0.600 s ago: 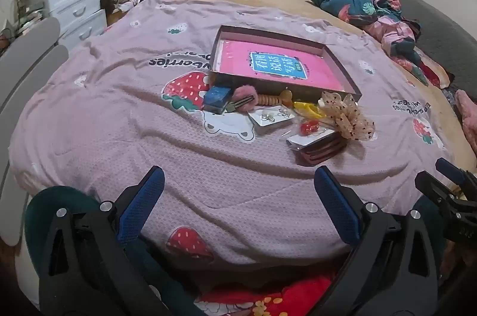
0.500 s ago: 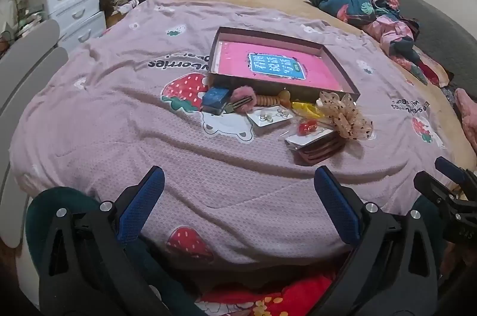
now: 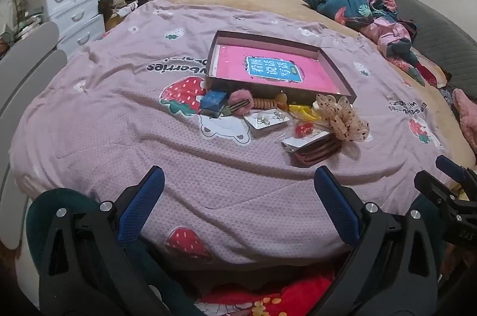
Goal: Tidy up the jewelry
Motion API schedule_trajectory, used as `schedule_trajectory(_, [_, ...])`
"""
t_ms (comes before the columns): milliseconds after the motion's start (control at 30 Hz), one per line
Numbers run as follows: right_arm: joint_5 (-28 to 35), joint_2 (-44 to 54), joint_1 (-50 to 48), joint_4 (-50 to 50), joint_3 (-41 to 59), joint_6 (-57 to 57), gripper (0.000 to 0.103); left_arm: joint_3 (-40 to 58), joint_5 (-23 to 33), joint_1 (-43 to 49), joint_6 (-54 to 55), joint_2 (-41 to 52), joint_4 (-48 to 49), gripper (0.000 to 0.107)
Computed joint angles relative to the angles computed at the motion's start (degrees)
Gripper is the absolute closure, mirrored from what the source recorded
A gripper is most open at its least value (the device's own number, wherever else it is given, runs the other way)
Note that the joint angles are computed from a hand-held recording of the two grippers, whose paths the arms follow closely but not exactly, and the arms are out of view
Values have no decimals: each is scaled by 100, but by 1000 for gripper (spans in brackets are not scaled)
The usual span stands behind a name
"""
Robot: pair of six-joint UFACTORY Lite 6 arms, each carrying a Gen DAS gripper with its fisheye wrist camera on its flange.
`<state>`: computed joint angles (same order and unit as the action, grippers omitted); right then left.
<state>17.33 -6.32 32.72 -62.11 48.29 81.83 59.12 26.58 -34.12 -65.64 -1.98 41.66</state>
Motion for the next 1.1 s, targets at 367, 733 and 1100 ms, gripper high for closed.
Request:
schedule_trajectory(367, [77,-41,65,-31,16,27,4,-5,4,-5,61,-84,-43,13])
schedule_trajectory(733, [117,-89,113,-130,-6,137,4,1,9,13,88,-115,-52,13])
schedule_trajectory(1100, [149,-158,148,-186,-41,191,4,18,34,3,99,-116,-55,13])
